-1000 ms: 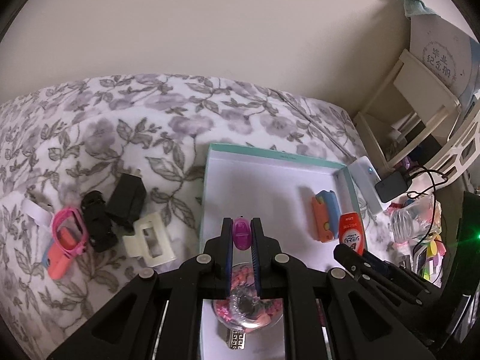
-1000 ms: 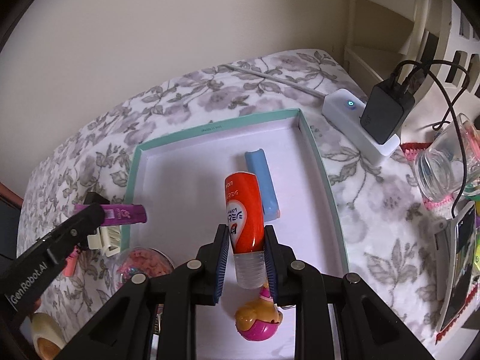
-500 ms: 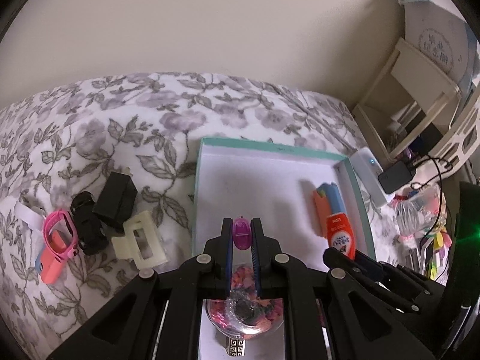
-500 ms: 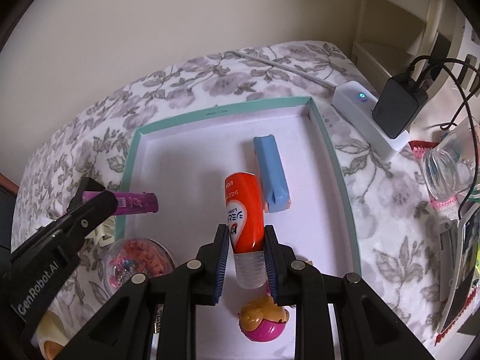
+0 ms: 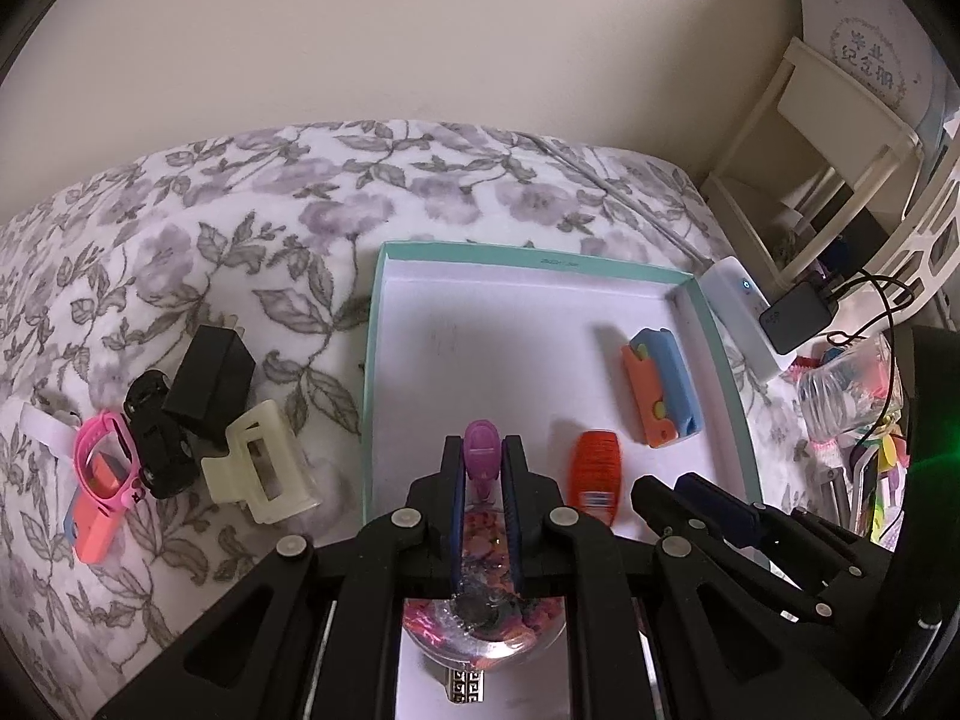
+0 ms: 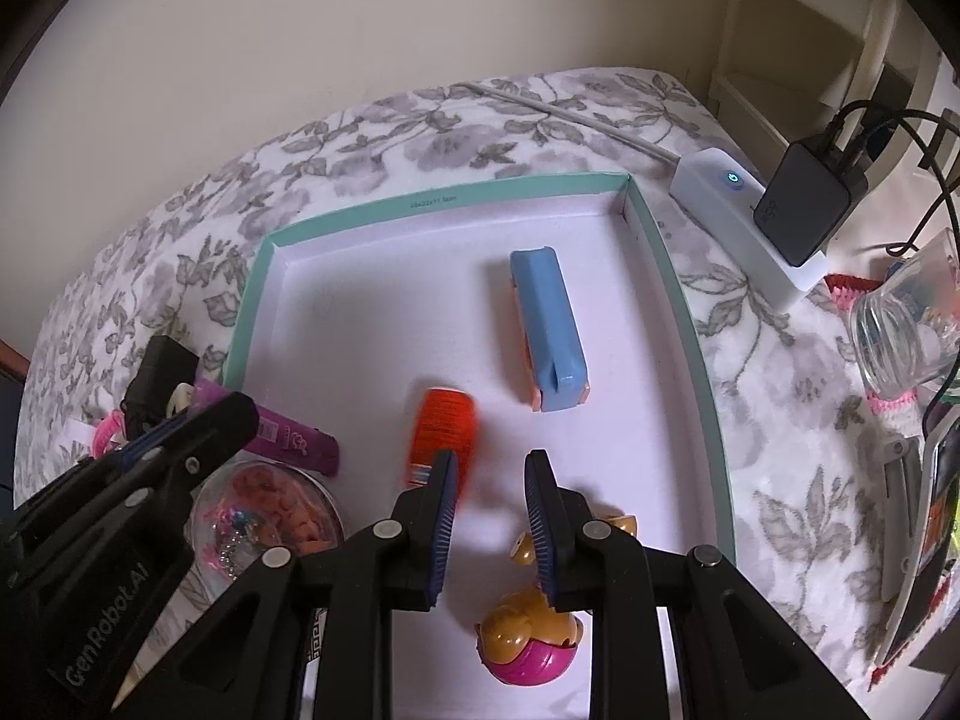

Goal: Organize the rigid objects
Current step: 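Lower lighter into tray and open left tool while right tool releases glue stick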

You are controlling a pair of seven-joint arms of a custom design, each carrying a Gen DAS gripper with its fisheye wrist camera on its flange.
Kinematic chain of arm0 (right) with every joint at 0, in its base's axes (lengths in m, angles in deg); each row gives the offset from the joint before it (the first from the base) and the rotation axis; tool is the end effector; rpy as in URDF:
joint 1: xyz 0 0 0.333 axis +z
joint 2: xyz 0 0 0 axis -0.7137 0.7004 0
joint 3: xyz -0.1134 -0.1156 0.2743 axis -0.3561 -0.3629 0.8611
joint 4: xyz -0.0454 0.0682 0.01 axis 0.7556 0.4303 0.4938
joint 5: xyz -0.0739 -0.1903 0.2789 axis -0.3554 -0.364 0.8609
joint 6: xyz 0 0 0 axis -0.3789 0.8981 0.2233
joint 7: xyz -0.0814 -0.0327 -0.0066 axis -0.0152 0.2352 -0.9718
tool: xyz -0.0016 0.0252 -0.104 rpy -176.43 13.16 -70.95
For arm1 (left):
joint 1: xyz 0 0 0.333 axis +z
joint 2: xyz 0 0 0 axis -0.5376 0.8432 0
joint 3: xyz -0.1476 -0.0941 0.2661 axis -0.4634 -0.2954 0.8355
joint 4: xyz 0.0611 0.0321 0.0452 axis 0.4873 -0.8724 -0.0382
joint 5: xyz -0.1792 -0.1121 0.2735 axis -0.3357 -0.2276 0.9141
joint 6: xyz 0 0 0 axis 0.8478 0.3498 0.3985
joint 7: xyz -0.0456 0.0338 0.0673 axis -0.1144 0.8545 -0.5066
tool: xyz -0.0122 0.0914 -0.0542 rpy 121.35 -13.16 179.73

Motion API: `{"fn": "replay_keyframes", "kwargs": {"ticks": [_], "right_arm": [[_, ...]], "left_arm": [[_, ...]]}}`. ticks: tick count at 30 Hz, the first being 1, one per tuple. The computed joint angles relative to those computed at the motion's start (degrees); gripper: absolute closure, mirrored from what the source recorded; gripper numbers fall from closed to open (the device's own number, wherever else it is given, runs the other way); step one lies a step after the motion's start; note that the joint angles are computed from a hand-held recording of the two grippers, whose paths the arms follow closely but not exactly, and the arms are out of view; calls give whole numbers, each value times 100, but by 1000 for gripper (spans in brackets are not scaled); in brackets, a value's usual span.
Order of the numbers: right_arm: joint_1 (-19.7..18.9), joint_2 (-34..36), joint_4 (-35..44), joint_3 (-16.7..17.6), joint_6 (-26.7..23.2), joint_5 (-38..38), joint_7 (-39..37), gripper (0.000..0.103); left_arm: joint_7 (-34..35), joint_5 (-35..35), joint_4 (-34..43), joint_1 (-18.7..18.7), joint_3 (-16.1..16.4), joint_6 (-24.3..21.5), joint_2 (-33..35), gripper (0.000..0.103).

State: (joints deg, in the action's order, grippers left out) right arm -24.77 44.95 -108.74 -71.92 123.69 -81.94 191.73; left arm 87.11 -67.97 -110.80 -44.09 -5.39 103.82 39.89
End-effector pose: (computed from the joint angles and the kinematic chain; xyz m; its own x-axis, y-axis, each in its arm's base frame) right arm 0.5530 0.2562 0.4459 0.2255 -0.9718 -0.0695 -0.8965 -0.1791 -0.4052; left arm 0.5241 -0.2087 0.4534 0.2182 -0.9522 0.2135 -0.8397 -0.2947 -0.4562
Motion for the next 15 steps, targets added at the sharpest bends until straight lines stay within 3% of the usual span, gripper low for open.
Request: {"fn": "replay_keyframes", "kwargs": {"ticks": [6,11,15], "right_arm": [[26,-54,62,-3,-49,-61,8,77],[62,-137,73,-19,-5,-202,78,74],[77,-205,55,-21,67,-290,147,68]], "left_arm": [[-36,36,22,14,14,-133,-51,88],[-157,115,3,54,26,-239,-186,62],[-379,373,-14,109,41,-319,-315,57]]}}
